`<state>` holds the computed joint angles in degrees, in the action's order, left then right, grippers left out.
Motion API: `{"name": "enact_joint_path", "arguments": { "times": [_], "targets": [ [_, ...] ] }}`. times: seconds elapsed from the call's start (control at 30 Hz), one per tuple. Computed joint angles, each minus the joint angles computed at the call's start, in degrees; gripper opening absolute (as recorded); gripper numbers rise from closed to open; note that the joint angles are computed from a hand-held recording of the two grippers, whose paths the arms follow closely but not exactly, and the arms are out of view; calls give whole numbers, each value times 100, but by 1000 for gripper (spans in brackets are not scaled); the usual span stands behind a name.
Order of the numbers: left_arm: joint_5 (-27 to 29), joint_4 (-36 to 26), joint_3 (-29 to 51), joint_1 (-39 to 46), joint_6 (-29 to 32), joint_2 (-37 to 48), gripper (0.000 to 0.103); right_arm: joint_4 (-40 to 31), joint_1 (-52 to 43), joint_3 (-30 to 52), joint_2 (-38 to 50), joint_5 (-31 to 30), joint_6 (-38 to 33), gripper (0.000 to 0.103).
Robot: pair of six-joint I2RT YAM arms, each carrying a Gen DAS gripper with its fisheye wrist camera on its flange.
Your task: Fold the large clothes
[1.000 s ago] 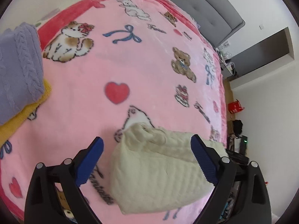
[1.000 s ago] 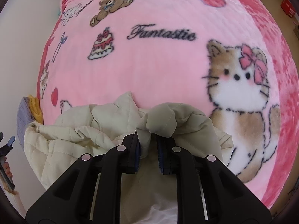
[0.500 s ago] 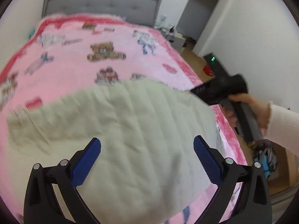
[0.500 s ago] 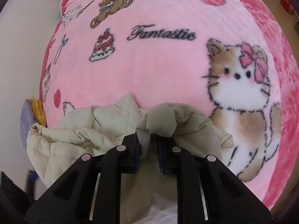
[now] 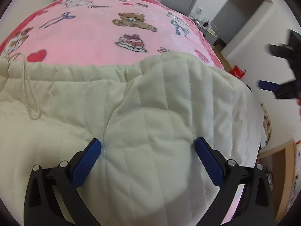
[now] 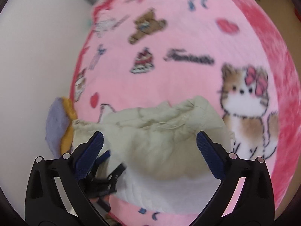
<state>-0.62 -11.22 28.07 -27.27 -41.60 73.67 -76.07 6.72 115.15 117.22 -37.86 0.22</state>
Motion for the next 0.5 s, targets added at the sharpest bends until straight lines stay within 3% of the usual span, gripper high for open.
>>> {"name": "enact_joint_path", "arguments": {
  "times": [0.13, 0.2, 0.23, 0.3, 0.43, 0.5],
  "targets": [
    [-47, -3, 123, -58, -182, 196, 99, 661, 28, -1110, -1083, -400, -806, 91],
    [-9, -10, 187, -8, -210, 276, 99, 1402, 310, -2134, -1872, -136, -1561, 54],
    [46, 16, 197, 55, -195, 299, 99, 1664, 545, -2597, -2166, 94, -2087, 47],
    [121, 99, 172, 134, -149, 315, 99, 1873, 889, -3026, -2324, 460, -2695, 23],
    [73, 278, 2, 105, -133, 232, 99, 2568, 1233, -3692, -2188, 1365, -2913, 12],
    [-4, 348, -53, 56, -161, 214, 99, 3092, 1263, -3993, -2064, 1735, -2925, 0]
  ]
}}
